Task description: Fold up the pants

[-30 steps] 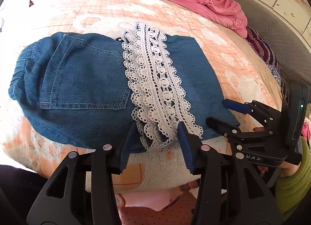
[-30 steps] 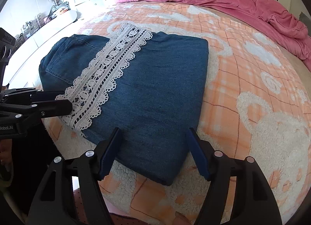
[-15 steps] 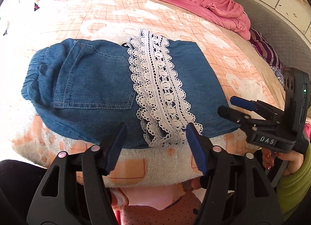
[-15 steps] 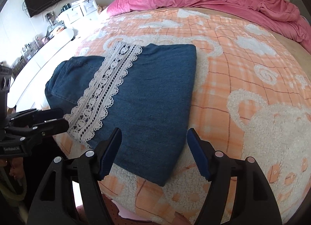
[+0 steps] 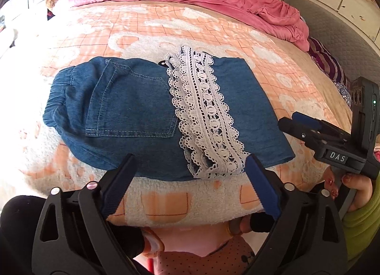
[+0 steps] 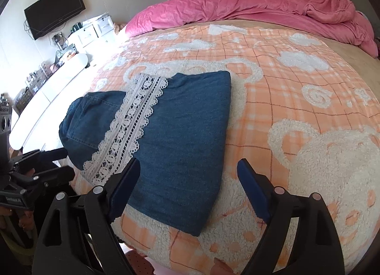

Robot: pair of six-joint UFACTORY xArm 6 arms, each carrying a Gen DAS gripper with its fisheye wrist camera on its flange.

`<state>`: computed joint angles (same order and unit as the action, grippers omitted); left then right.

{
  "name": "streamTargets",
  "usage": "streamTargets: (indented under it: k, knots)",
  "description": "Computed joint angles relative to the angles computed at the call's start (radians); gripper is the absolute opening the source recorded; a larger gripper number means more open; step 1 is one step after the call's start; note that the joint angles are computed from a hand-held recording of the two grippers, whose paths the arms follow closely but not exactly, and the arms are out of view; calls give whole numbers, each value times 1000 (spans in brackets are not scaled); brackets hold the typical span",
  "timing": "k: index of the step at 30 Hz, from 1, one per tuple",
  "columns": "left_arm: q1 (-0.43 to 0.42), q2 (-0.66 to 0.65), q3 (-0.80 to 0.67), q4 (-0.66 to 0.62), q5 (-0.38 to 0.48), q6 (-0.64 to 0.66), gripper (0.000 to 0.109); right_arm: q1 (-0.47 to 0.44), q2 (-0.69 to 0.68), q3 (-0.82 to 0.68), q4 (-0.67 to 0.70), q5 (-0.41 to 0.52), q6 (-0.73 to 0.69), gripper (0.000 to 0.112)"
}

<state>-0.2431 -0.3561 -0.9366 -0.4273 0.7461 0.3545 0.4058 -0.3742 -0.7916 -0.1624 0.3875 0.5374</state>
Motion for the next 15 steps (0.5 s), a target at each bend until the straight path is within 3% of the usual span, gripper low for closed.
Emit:
streamTargets:
  k: [15]
  knots:
    - [103,-5,-16,-34,-18,17,94,19,50,-45,-93,-6,48,86]
